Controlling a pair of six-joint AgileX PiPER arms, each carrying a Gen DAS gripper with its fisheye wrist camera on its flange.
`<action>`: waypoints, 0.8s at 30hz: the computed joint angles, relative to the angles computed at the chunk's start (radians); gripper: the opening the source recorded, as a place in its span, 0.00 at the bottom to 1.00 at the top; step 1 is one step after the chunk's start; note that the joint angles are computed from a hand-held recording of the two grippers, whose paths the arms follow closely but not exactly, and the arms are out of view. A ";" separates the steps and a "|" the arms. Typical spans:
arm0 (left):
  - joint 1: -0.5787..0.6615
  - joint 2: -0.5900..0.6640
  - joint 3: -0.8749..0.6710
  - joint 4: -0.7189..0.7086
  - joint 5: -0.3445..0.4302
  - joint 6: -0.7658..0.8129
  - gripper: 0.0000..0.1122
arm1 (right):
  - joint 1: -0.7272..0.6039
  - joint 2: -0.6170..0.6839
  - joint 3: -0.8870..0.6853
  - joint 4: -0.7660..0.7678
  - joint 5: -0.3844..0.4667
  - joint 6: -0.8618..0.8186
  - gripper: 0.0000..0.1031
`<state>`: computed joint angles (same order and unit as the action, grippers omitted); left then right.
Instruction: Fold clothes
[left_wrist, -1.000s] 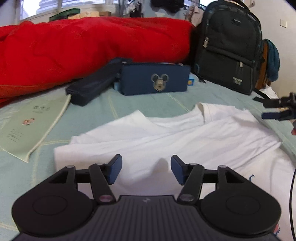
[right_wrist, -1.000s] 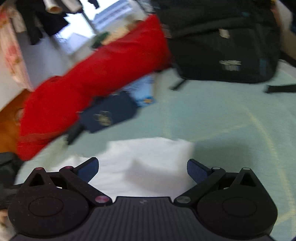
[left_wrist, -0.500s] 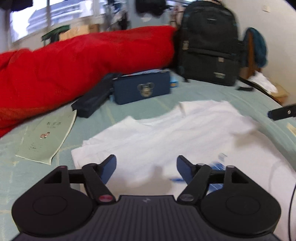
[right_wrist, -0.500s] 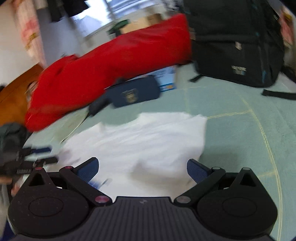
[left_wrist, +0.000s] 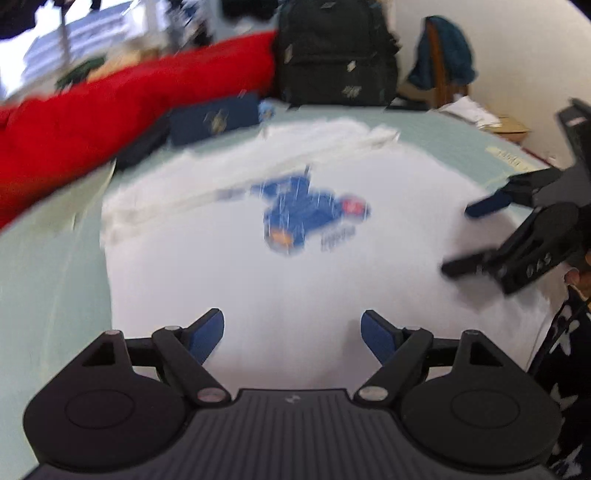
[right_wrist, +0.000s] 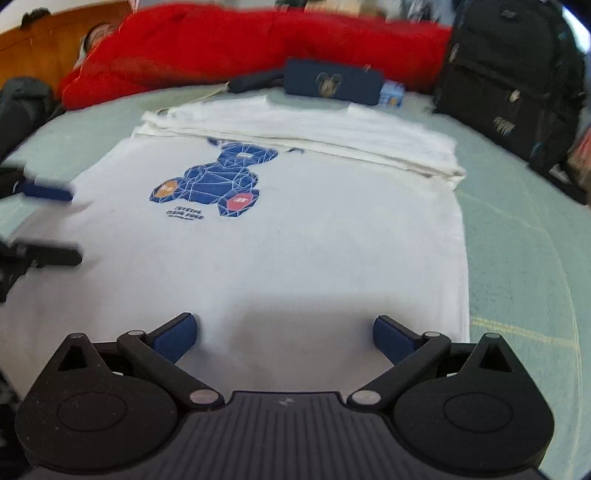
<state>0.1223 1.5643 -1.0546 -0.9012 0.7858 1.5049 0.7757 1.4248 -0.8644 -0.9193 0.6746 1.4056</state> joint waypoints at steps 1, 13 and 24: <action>0.015 -0.015 0.029 -0.014 -0.003 0.008 0.74 | 0.009 -0.009 0.030 -0.056 -0.012 0.081 1.00; 0.236 -0.166 0.228 -0.087 0.090 0.117 0.79 | 0.141 -0.018 0.110 -0.252 0.105 0.382 1.00; 0.165 -0.194 0.252 -0.162 0.070 0.167 0.79 | 0.347 0.002 0.042 -0.137 0.357 0.426 1.00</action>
